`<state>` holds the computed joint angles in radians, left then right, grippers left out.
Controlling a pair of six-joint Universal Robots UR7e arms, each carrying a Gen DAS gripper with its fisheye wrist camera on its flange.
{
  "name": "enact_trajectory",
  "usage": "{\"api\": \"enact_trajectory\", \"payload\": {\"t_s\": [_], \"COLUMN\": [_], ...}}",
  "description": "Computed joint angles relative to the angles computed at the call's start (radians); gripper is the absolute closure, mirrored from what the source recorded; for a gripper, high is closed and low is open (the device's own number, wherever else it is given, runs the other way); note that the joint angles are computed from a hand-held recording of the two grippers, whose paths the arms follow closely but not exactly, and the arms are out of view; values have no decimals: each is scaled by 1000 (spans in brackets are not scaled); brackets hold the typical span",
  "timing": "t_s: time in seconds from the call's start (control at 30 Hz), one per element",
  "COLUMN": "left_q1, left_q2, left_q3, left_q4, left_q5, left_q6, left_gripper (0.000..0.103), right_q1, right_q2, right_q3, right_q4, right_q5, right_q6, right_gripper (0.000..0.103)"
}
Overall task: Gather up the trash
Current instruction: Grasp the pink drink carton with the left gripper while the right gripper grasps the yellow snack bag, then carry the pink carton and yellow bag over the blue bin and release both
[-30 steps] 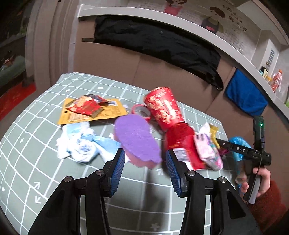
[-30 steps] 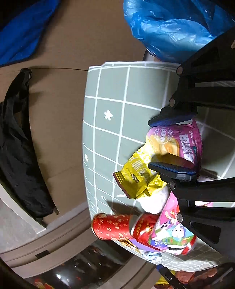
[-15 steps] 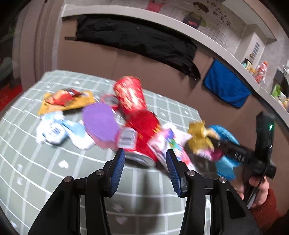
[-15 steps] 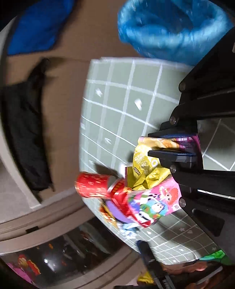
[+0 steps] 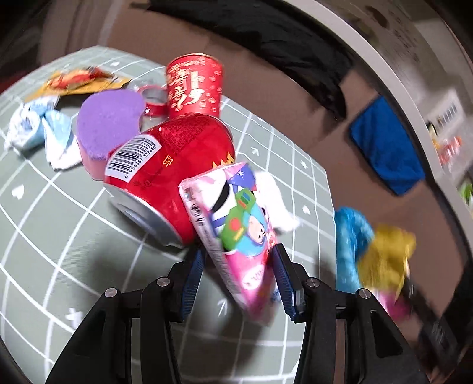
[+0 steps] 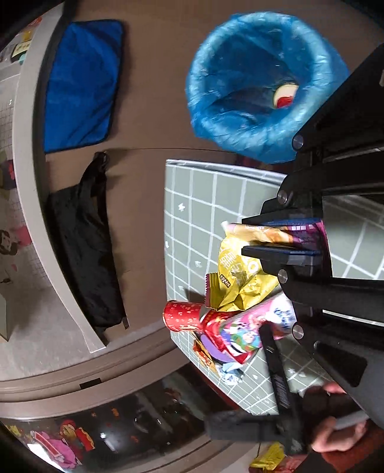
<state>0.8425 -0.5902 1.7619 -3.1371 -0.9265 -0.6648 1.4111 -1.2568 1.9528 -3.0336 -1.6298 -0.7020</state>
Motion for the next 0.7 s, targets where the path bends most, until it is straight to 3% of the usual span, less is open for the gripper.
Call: {"api": "enact_trajectory", "payload": {"t_s": [0.13,0.2,0.3,0.4,0.7], "left_q1": [4,-7,-30,-45,-126], "left_q2": [10,9,4,-10,-51], "left_q3": [-26,-27,-23,-4,96], "left_q4": [-4,-4,15,9,-102], "left_q5": [10,48,117,125,256], "left_q6": [-46,-31,17,73,216], "left_gripper": [56,69,75,78,83], "right_q1": [-25,-35,-43,-38,7], "right_q2": [-35,-46,-56,-61,-73], "right_q3": [36,46,58,66,106], "right_q4": [-11,-12,-8,-5,-51], "right_q5": [17,24,28,27,9], "right_q6": [-4,1,6,7,-30], "right_gripper": [92,92,92,92,92]}}
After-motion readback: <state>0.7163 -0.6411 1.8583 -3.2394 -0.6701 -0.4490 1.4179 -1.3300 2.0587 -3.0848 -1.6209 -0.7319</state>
